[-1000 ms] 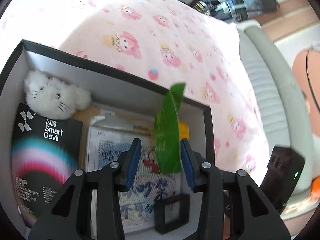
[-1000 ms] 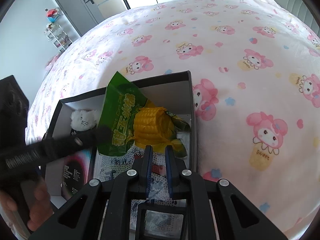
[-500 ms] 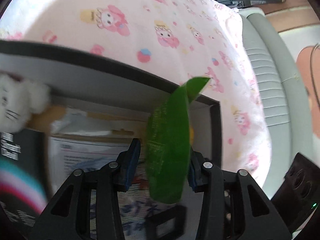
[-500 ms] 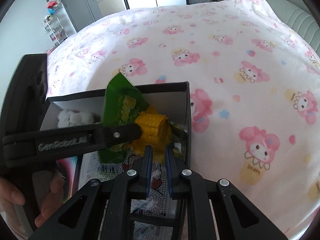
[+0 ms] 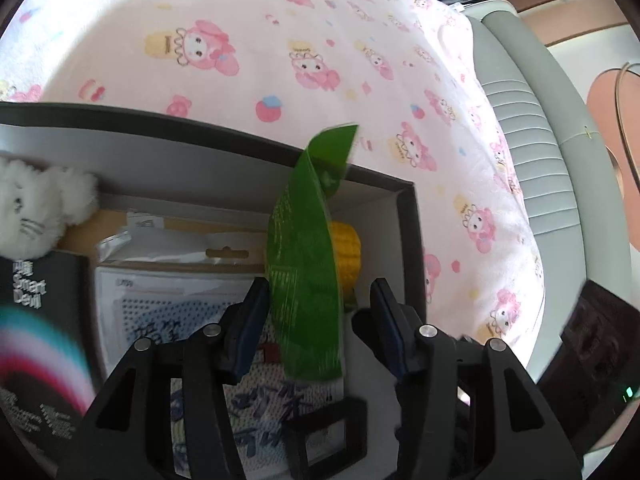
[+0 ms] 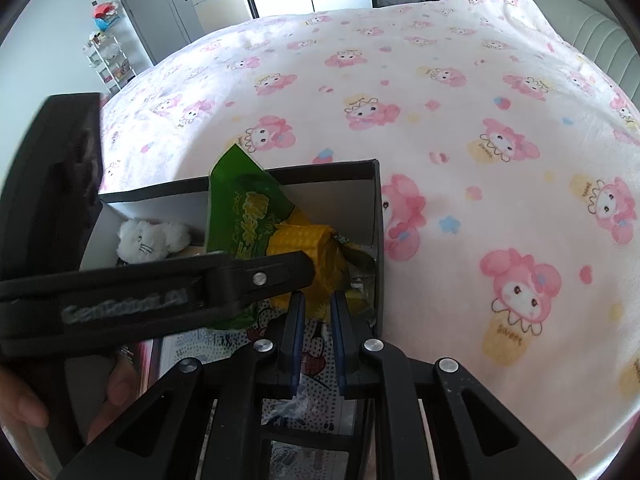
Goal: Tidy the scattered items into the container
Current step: 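Push the snack bags down beside the Shin-chan frame and open both grippers, then lift both grippers out of the box and move toward the beige cloth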
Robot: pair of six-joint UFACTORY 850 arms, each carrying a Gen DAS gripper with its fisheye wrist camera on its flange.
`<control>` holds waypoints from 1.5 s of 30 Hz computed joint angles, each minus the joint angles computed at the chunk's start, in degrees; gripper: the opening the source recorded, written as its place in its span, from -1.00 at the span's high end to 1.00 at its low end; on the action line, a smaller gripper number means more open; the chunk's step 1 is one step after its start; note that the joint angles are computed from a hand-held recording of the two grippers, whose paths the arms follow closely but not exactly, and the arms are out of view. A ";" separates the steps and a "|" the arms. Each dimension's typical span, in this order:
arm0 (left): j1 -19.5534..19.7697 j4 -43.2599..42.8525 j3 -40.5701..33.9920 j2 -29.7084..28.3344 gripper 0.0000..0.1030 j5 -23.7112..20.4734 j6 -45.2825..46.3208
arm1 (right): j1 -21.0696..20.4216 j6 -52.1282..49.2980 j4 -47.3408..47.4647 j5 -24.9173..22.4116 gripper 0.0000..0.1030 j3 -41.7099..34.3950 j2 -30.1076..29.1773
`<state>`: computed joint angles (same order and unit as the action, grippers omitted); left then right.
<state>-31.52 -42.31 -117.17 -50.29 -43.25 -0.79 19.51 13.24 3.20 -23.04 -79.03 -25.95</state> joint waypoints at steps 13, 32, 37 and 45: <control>-1.52 4.05 16.78 16.93 -0.04 12.17 8.72 | 1.20 0.77 1.57 4.09 0.51 2.90 5.93; -2.76 16.02 40.52 40.68 -0.13 22.01 4.49 | 15.42 44.40 -38.47 0.26 0.31 11.32 19.51; -1.72 16.84 45.54 45.17 -0.18 23.33 3.46 | 18.91 49.03 -41.51 -1.50 0.31 11.40 19.75; -0.33 31.33 51.21 50.01 -0.19 24.14 -9.39 | 23.98 53.46 -44.23 -2.93 0.31 9.55 17.23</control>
<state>-31.85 -10.98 -65.96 -0.28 -19.12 -10.18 43.49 66.71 -41.03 -25.97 -69.48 -8.71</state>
